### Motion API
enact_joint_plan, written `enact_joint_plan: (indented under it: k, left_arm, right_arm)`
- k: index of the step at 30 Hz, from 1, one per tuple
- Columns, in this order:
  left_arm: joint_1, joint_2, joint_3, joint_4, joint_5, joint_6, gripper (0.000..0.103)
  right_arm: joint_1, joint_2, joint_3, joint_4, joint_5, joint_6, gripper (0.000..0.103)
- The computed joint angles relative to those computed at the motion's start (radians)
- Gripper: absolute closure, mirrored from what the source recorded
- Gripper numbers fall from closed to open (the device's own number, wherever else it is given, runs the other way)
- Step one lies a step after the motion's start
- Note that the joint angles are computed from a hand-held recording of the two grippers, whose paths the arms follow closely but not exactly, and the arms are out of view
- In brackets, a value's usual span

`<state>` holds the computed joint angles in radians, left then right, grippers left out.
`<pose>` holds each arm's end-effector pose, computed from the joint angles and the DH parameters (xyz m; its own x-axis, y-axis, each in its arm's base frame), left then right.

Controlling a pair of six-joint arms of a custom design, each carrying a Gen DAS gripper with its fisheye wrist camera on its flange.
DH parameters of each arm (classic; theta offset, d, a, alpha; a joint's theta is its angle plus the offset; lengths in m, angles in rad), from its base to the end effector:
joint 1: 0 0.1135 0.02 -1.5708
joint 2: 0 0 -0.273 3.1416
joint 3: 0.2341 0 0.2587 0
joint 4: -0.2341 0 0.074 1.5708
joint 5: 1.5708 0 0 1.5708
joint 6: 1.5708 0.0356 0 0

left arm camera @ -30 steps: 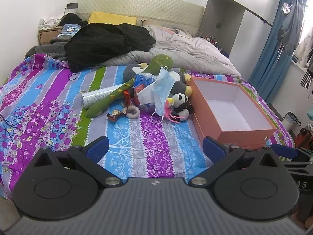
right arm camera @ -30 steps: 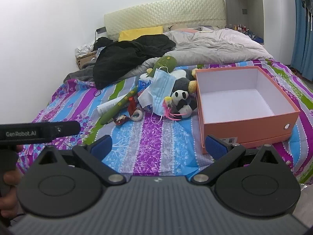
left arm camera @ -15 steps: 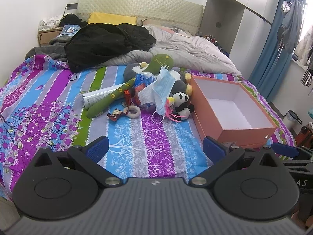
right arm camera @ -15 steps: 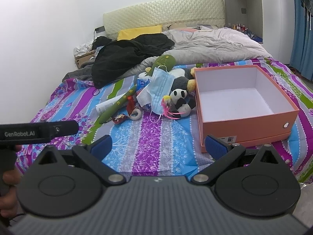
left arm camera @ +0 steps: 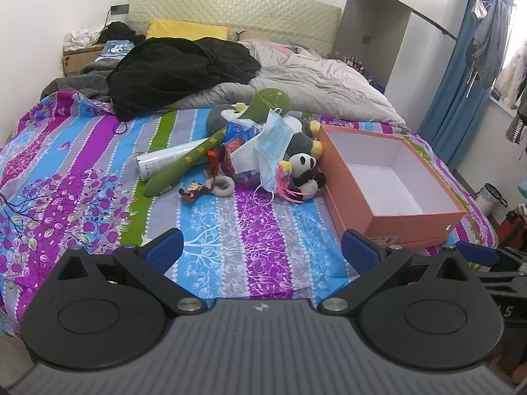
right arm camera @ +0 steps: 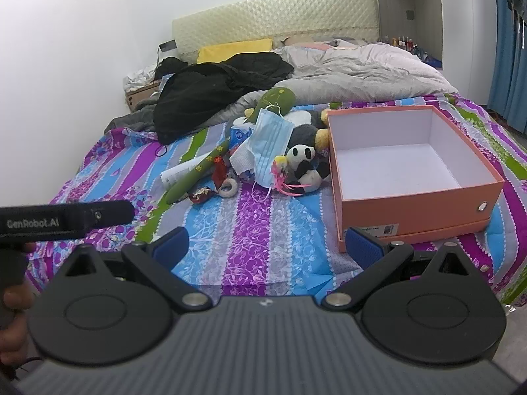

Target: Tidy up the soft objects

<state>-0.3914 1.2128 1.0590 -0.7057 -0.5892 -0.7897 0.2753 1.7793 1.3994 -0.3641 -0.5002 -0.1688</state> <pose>0.2385 -0.0770 0.3115 -0.4801 -0.4406 -0.7586 -0.5100 0.8437 -0.1672 0.3898 0.1279 0.2717 -0.5454 -0.3072 -0.7799 -0.6794 0.7070 0.1966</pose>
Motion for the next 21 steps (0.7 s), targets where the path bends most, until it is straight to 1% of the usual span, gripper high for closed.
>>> enact_joint_plan:
  k: [14,19,21]
  left_arm:
    - [-0.005,0.020,-0.008,0.013,0.002,0.009,0.000]
    - [0.002,0.020,-0.029,0.030,0.006,0.009,0.000]
    - [0.002,0.021,-0.040,0.038,0.005,0.010,0.000]
  right_arm:
    - [0.001,0.004,-0.003,-0.008,0.009,0.002,0.000]
    - [-0.006,0.008,-0.016,0.001,-0.024,0.014,0.000]
    - [-0.001,0.017,-0.017,0.002,-0.016,0.018,0.000]
